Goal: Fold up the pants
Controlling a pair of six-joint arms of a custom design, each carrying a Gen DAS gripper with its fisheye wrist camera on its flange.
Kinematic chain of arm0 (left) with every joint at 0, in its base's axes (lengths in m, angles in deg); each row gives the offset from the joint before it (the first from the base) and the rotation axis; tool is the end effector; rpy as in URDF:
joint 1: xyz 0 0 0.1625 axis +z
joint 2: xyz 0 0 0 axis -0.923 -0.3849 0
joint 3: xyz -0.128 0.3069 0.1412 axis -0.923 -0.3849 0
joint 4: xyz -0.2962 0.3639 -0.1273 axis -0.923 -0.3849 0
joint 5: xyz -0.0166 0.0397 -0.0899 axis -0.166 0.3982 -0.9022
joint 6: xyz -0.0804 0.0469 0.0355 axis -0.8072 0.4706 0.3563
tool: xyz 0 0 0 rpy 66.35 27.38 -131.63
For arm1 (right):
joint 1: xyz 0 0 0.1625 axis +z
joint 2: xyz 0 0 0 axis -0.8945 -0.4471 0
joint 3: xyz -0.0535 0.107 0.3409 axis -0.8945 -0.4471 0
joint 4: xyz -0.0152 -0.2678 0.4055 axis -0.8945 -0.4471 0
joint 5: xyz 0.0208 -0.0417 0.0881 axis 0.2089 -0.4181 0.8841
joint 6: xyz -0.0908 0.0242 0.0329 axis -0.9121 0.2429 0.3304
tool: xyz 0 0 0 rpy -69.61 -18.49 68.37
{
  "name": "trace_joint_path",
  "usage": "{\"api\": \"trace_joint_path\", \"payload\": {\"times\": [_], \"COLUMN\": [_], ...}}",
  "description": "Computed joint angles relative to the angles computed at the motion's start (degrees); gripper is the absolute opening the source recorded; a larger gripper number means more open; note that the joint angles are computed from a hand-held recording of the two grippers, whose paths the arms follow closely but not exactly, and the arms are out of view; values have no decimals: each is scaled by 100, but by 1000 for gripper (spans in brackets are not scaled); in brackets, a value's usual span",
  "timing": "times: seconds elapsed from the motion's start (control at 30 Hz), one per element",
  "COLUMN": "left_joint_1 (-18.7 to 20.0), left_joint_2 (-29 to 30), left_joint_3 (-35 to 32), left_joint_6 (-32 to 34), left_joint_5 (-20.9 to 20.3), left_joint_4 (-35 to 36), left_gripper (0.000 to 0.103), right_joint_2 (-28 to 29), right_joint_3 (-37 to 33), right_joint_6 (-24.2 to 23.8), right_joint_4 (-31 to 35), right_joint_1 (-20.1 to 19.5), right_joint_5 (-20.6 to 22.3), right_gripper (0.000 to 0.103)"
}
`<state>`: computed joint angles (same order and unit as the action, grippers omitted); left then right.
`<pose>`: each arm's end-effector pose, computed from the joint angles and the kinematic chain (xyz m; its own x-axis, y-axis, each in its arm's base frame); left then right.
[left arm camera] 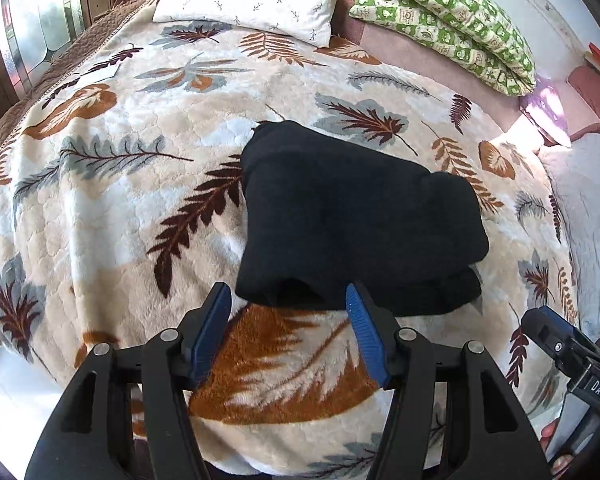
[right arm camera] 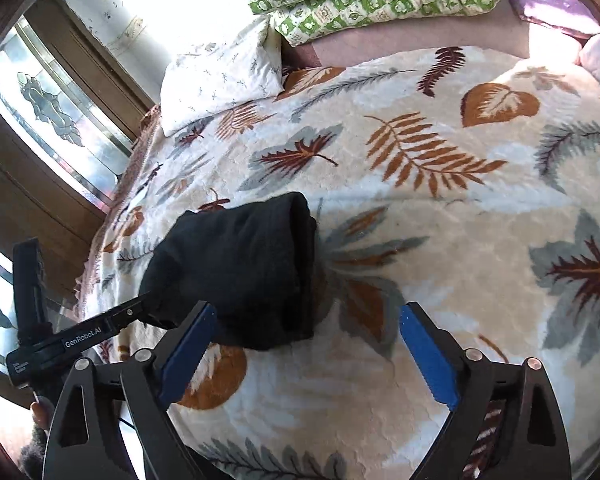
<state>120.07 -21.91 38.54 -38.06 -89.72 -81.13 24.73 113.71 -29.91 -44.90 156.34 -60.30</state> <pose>-0.2827 -0.7276 0.1112 -0.7521 -0.4244 -0.5042 0.0158 0.7532 -0.6576 0.1487 -0.8183 0.2266 -0.8247 -0.3896 0.4100 -0.5107 0.8246 -0.2435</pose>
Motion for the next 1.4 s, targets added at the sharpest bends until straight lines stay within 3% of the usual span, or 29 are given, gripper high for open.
{"api": "trace_joint_path", "payload": {"times": [0.2, 0.37, 0.53, 0.77, 1.0, 1.07, 1.13, 1.17, 1.3, 1.4], "left_joint_1": [-282, -371, -411, -466, -518, -542, -559, -569, -559, -583], "left_joint_2": [35, 91, 172, 188, 197, 191, 166, 146, 119, 143], "left_joint_3": [380, 498, 333, 339, 397, 454, 520, 575, 717, 672], "left_joint_6": [-293, -401, -1193, -1527, -1338, -1227, -1217, -1177, -251, -394], "left_joint_5": [581, 858, 1101, 1327, 1430, 1469, 1527, 1568, 1346, 1438], "left_joint_4": [-104, -147, 826, 1205, 1027, 843, 681, 537, -419, -158], "left_gripper": [59, 59, 59, 59, 59, 64, 81, 82, 82, 82], "right_joint_2": [-574, -977, -1238, -1195, -1192, -1196, -1206, -1209, -1198, -1190], "right_joint_3": [1018, 1616, 2063, 2308, 2326, 2338, 2380, 2388, 2375, 2369], "right_joint_6": [-43, -120, -507, -1120, -1101, -1112, -1148, -1169, -1168, -1143], "right_joint_4": [-843, -1279, -1851, -2827, -2804, -2796, -2857, -2869, -2846, -2826], "right_joint_1": [10, -95, -84, 3, -35, -34, -25, -21, -13, -5], "right_joint_5": [-816, -669, -592, -1016, -1029, -1020, -1031, -1029, -1040, -1059], "right_gripper": [102, 102, 102, 103, 103, 103, 103, 103, 103, 103]}}
